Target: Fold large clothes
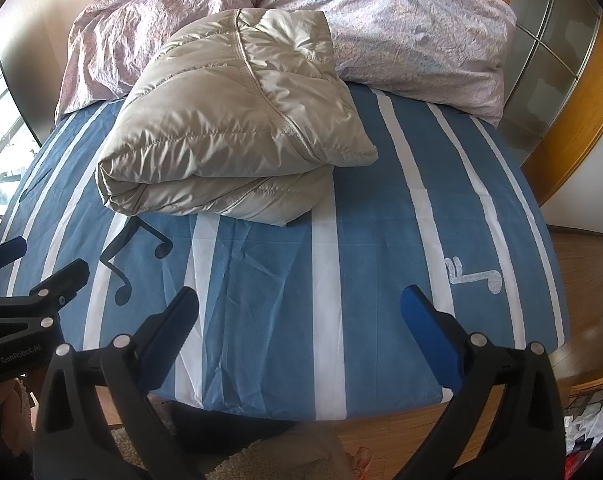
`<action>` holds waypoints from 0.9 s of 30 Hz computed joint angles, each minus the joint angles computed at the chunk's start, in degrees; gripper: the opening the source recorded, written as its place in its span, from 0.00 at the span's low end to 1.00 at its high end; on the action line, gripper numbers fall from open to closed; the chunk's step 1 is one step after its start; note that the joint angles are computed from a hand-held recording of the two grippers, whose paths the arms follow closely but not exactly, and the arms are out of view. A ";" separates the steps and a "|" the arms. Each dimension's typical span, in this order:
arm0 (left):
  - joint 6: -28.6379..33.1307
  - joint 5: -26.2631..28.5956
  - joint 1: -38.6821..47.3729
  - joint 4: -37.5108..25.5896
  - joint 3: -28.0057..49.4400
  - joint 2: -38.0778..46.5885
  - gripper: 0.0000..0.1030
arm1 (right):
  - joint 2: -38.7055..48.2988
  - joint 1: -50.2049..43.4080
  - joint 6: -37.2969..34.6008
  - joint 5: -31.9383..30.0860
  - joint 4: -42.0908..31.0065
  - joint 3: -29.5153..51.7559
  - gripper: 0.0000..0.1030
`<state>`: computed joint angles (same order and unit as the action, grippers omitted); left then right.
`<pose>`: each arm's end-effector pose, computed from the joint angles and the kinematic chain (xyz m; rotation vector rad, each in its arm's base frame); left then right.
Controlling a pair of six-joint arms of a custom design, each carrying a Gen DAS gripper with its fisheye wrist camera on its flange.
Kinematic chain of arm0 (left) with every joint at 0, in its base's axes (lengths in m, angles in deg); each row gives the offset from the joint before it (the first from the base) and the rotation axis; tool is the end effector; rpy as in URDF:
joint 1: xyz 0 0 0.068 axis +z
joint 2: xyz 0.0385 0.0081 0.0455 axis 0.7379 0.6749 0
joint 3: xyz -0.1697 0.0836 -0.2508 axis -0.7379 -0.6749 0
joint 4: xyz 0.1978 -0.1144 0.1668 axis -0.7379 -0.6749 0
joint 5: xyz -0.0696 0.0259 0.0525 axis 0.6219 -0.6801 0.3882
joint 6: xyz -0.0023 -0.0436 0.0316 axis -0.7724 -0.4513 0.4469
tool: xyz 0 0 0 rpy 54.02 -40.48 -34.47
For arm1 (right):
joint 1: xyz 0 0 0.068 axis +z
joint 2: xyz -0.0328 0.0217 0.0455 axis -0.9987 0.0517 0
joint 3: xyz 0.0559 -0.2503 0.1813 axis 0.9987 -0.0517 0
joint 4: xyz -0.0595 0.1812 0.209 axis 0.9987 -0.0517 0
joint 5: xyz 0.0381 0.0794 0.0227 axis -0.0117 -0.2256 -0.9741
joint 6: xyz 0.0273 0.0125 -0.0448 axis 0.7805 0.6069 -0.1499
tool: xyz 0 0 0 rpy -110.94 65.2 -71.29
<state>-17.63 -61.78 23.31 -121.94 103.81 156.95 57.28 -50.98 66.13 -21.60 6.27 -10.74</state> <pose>0.3642 -0.1635 0.2420 0.6261 2.5862 -0.1022 0.2739 0.1795 0.2305 0.4604 2.5822 -0.2027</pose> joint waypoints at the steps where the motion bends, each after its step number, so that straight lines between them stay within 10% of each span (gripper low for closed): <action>1: 0.02 -0.03 -0.03 0.04 0.02 -0.01 0.99 | 0.08 0.03 0.04 -0.03 0.02 0.04 0.98; 27: 0.18 0.43 0.61 -0.35 0.02 0.05 0.99 | 0.11 0.06 -0.24 -0.05 0.47 -0.03 0.98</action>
